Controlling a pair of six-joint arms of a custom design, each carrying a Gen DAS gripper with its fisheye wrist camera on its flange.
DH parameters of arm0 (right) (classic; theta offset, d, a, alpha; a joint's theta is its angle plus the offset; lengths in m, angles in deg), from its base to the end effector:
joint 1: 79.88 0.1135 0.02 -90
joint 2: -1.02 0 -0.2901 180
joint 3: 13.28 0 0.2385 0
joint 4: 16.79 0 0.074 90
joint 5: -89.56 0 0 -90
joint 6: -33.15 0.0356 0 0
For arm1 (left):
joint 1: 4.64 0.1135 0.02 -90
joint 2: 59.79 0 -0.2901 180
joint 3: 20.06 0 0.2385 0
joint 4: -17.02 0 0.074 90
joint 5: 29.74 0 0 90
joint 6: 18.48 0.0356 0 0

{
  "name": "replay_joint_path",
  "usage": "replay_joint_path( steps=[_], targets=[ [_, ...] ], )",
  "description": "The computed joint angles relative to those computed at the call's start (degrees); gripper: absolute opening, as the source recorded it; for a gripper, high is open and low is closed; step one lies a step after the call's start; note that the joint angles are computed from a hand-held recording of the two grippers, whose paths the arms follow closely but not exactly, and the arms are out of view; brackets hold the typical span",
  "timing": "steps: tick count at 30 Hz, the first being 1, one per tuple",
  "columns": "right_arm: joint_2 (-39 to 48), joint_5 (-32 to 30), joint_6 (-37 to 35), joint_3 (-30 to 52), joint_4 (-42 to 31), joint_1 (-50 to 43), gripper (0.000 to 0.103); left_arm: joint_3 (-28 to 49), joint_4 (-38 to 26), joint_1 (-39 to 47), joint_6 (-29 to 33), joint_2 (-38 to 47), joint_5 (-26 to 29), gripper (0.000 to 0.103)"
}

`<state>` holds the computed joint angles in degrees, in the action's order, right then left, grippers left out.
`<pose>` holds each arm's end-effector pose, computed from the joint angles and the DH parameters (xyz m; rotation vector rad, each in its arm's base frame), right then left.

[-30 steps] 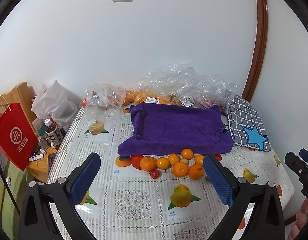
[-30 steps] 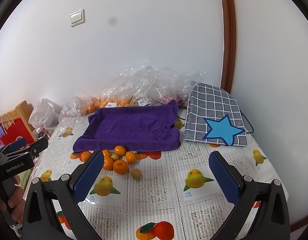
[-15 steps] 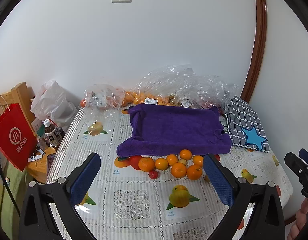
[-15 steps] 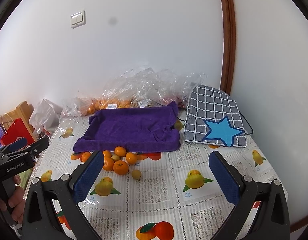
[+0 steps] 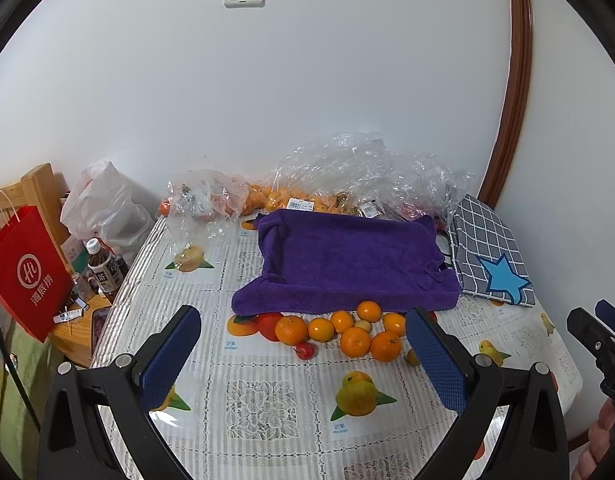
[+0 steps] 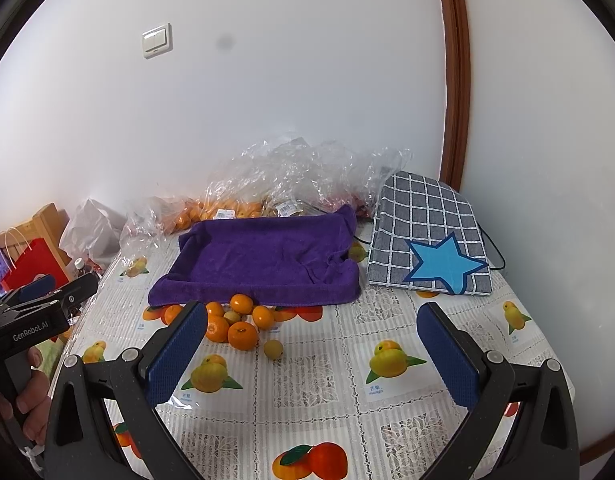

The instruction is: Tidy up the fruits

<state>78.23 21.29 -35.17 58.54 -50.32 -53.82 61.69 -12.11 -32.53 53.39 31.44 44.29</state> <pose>0.2542 0.1096 0.3067 0.1168 2.1911 0.0390 0.3104 -0.1532 0.2967 0.0394 2.2170 -0.1305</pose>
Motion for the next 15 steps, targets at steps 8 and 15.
replay_joint_path(
  steps=[8, 15],
  targets=[
    [0.0, 0.1, 0.0, 0.1, -0.1, 0.1, 0.103, 0.1, 0.0, 0.0, -0.1, 0.0, 0.1, 0.103],
    [-0.2, 0.3, 0.1, -0.1, 0.0, 0.4, 0.103, -0.2, 0.3, 0.1, 0.0, -0.2, 0.2, 0.103]
  ],
)
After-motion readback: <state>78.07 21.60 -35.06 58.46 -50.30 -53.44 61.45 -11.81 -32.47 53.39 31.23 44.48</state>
